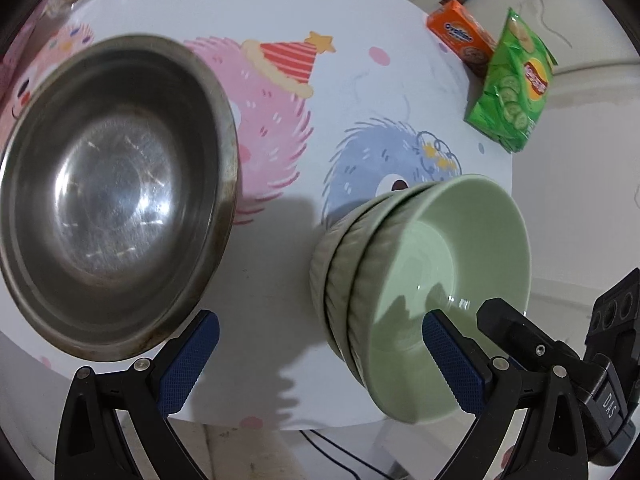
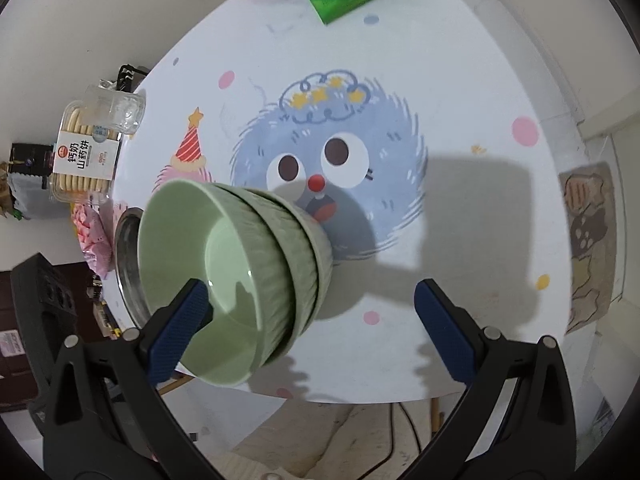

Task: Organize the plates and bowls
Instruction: 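Grip the rims of the green and cream bowl stack with both grippers, then lift the green and cream bowl stack and carry it over the steel bowls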

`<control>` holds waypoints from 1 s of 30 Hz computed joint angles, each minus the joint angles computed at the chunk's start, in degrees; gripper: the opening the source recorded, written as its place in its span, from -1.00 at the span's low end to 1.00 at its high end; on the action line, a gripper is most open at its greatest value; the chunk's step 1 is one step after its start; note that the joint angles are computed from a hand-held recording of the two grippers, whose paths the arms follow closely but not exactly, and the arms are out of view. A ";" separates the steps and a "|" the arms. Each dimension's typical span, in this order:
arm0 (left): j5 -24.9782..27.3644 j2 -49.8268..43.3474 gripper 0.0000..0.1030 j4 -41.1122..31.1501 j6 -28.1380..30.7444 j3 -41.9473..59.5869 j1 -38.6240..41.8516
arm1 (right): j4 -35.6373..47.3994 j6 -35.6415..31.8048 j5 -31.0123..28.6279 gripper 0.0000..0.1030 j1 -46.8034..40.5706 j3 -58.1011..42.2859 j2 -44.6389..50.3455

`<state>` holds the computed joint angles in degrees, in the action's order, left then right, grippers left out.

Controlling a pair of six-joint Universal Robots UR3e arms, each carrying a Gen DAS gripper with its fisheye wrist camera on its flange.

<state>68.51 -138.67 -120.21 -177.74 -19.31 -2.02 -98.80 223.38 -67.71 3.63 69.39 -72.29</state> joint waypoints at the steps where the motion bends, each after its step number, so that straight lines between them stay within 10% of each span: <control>1: 0.48 0.03 1.00 0.45 -0.50 -0.35 -0.16 | 0.13 -0.08 -0.19 0.99 0.11 -0.20 0.32; 7: -2.06 0.85 0.86 2.32 -1.95 -3.46 0.78 | -2.14 0.34 0.56 0.89 -0.16 1.97 0.13; 12: -4.71 -1.07 0.25 0.35 -1.34 -0.60 1.42 | -2.76 0.23 2.47 0.02 -1.02 4.48 -0.46; 30: -9.66 -4.24 -0.27 -2.79 -0.78 4.50 3.15 | -5.09 -1.43 5.80 -0.31 -1.92 5.52 -0.04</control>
